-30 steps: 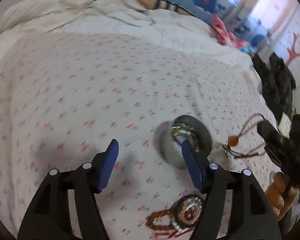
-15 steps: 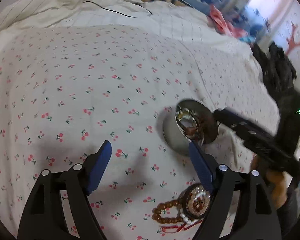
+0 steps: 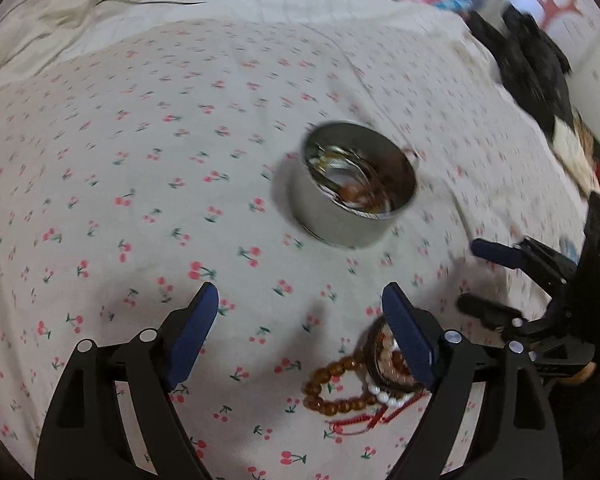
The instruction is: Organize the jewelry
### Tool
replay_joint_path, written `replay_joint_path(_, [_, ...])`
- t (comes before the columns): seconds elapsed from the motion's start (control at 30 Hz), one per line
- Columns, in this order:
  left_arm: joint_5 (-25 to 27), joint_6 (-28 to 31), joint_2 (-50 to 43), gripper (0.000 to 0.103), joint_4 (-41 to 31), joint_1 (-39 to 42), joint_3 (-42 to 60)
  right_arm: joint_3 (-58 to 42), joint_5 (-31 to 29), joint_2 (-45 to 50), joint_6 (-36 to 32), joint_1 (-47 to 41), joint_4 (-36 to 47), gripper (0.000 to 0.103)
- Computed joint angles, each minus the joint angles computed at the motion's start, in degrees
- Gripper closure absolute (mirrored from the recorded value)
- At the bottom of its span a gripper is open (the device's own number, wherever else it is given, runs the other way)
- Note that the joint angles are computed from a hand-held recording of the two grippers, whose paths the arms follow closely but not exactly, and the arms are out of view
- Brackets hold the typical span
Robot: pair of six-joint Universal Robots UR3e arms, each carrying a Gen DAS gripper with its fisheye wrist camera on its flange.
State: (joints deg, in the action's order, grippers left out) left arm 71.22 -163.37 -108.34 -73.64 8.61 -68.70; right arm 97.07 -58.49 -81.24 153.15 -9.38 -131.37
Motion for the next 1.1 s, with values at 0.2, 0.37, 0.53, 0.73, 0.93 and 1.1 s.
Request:
replay_joint_path(0.2, [0.94,-0.12,0.06,0.023,-0.06,-0.06,-0.44,-1.95,-5.22,1.24,-5.48,5.56,4.08,0.069])
replay_joint_path(0.37, [2.1,-0.43,0.07,0.023,0.47,-0.14,-0.9,-4.22,-6.7,1.36,-8.74,5.75,10.81,0.071])
replay_joint_path(0.53, [2.87,-0.3,-0.39,0.023,0.41,-0.76,-0.46,-5.0,-5.71,0.69,-11.03,4.0,15.66,0.075])
replay_joint_path(0.73, [3.76,-0.72,-1.15,0.023,0.58,-1.74,0.13,-6.44,-3.03,2.05,-11.68,3.11,17.87,0.09])
replay_joint_path(0.93, [3.57,-0.75,-1.0,0.023,0.7,-1.47,-0.11,-7.89,3.27,1.59,-11.06,-0.25,21.2,0.094])
replay_joint_path(1.1, [3.53,-0.56,-1.22,0.023,0.49,-1.5,0.15,-7.85,5.4,0.82,-10.18,-2.0,21.37,0.094])
